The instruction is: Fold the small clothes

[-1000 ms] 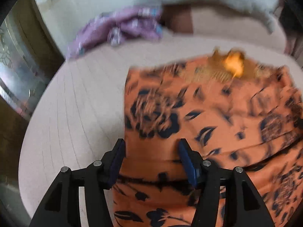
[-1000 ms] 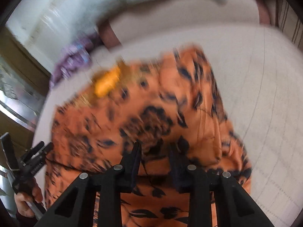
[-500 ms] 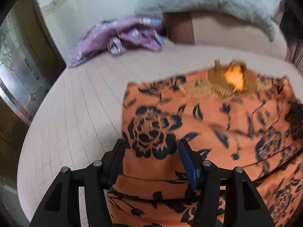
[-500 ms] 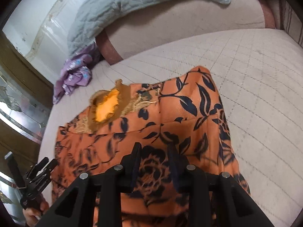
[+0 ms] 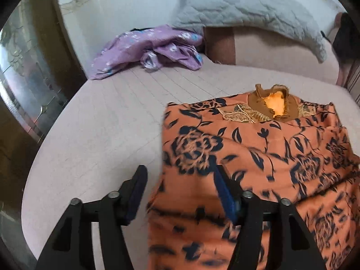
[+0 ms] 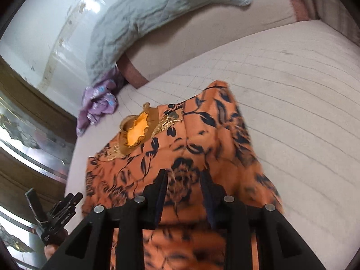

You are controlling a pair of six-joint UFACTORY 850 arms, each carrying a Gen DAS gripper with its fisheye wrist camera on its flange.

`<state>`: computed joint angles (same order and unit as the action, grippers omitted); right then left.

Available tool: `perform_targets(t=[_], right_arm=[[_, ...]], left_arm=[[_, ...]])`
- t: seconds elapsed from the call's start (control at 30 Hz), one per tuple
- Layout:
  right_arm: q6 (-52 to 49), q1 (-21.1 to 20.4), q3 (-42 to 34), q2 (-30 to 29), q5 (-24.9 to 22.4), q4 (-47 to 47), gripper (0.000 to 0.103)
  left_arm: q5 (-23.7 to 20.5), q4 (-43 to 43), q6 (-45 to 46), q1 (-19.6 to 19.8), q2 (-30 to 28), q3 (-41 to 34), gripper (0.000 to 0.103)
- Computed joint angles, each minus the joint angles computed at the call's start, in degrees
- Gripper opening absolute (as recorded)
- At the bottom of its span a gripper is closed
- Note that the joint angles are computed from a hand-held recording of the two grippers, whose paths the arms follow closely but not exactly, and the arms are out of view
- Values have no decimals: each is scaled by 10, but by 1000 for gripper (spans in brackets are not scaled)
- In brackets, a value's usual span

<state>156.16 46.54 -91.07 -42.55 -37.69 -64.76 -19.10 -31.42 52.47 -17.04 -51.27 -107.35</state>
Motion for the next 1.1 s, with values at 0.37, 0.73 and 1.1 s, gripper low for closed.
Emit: perform_targets(t=[0.37,0.73,1.1], right_arm=[[198,152,106,56,-84,18,70],[204,198,84,34,-62,51,70],[144,196,48,5,-33,105,70]], left_arm=[[-5,-223,230,102,136,236,85],[-111,-133,176,146,162,284,49],[-229,-100,140,155,125,243,52]])
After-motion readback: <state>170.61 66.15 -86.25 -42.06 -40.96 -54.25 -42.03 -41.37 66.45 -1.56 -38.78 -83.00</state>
